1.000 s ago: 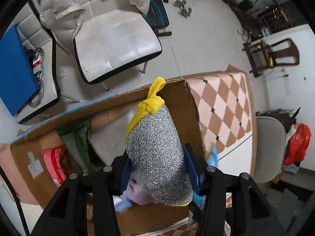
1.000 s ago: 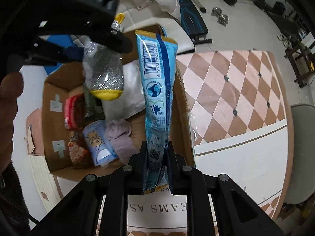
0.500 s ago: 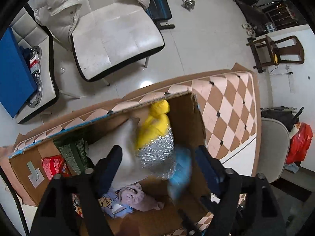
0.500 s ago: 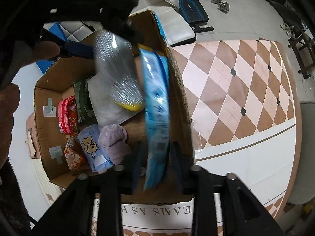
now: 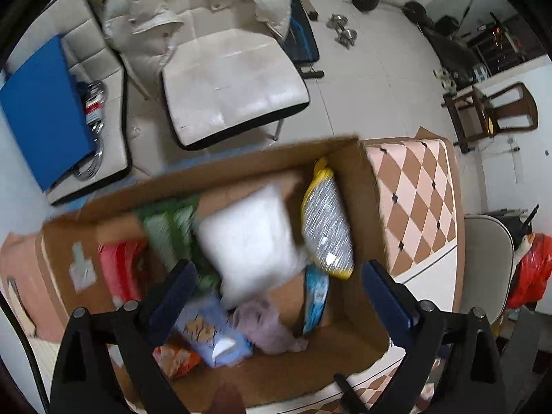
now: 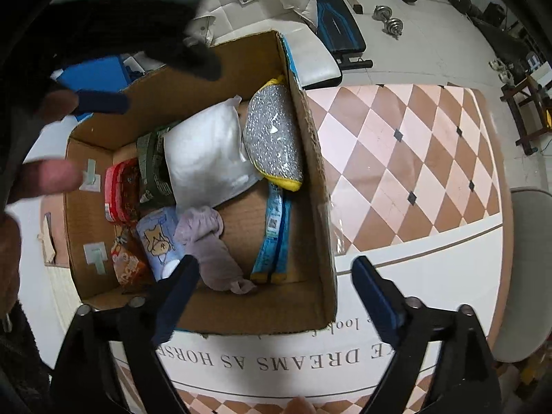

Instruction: Organize soft objects

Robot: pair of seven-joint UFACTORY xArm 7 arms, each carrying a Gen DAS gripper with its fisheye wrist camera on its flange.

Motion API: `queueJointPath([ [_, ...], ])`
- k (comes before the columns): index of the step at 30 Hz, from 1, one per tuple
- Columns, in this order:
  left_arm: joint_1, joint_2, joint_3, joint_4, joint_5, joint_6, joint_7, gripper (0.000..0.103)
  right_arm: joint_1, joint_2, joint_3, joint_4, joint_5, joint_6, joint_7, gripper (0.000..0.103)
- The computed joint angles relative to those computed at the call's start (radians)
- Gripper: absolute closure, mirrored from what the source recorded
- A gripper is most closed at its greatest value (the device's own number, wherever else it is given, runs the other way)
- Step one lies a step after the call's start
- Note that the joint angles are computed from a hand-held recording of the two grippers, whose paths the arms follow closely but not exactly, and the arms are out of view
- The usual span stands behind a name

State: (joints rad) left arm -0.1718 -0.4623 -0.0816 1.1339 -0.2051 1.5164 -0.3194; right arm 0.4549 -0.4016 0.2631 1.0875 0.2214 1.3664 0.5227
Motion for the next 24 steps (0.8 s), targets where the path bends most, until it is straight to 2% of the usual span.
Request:
queueJointPath([
  [6,0.042,-0.307,-0.033,-0.164,0.129,0.065,-0.075,0.004,0.011,-0.055,0.024,-0.022,-0.029,0.010,0.018,0.003],
  [12,0.060,-0.522,-0.052,-0.255,0.181,0.176,-0.093,0.004,0.026,-0.103,0.046,-0.035,-0.045,0.025,0.019,0.003],
  [18,0.077,-0.623,-0.062,-0.270,0.172,0.246,-0.119,0.004,0.039,-0.136,0.062,-0.036,-0.042,0.035,0.031,0.000],
  [24,0.092,-0.627,-0.088,-0.208,0.187,0.262,-0.132,0.004,0.044,-0.146,0.076,-0.010,-0.057,0.057,0.032,0.000],
])
